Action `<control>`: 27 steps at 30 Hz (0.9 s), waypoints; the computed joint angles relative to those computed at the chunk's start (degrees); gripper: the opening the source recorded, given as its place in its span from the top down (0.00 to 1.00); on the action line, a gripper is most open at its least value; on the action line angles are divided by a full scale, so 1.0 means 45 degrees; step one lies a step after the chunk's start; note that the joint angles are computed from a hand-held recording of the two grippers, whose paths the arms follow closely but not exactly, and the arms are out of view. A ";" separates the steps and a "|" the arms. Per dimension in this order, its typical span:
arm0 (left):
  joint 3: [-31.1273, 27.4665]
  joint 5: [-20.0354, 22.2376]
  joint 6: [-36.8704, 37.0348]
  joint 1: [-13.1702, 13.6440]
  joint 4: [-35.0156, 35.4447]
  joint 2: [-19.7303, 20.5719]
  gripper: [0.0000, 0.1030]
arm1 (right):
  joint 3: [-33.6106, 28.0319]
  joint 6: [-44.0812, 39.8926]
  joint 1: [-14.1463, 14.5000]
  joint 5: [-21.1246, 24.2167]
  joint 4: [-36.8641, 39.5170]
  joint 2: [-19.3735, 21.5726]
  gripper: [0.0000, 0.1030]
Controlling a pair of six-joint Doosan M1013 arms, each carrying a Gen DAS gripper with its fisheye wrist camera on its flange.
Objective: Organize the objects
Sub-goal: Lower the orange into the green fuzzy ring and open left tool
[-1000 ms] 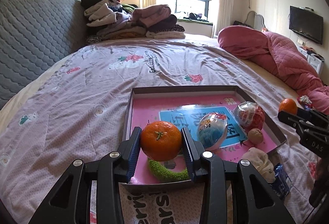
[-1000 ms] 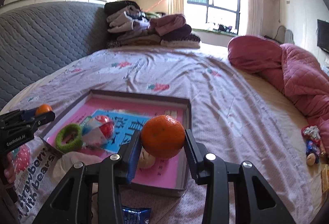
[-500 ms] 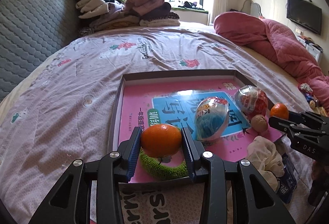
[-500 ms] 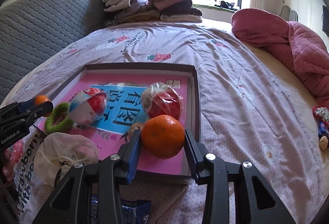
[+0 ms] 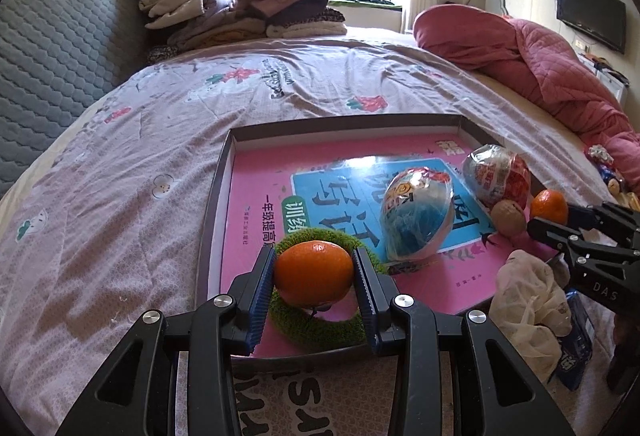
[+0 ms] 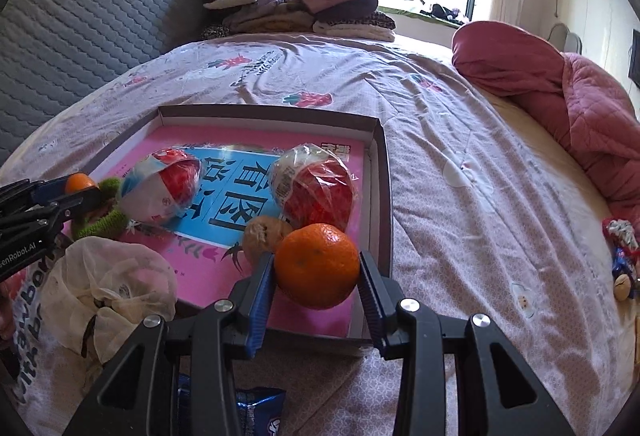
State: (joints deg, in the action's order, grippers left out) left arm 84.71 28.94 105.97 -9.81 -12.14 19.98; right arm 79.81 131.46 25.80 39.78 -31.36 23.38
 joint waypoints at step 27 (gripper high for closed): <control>0.0016 0.0168 -0.0952 -0.0276 0.1974 0.0008 0.53 | -0.0007 0.0030 0.0121 0.0215 -0.0831 0.0012 0.60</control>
State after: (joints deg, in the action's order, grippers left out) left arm 84.78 29.69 101.69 -11.05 -3.26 20.02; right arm 79.78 131.60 26.34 40.75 -35.10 23.43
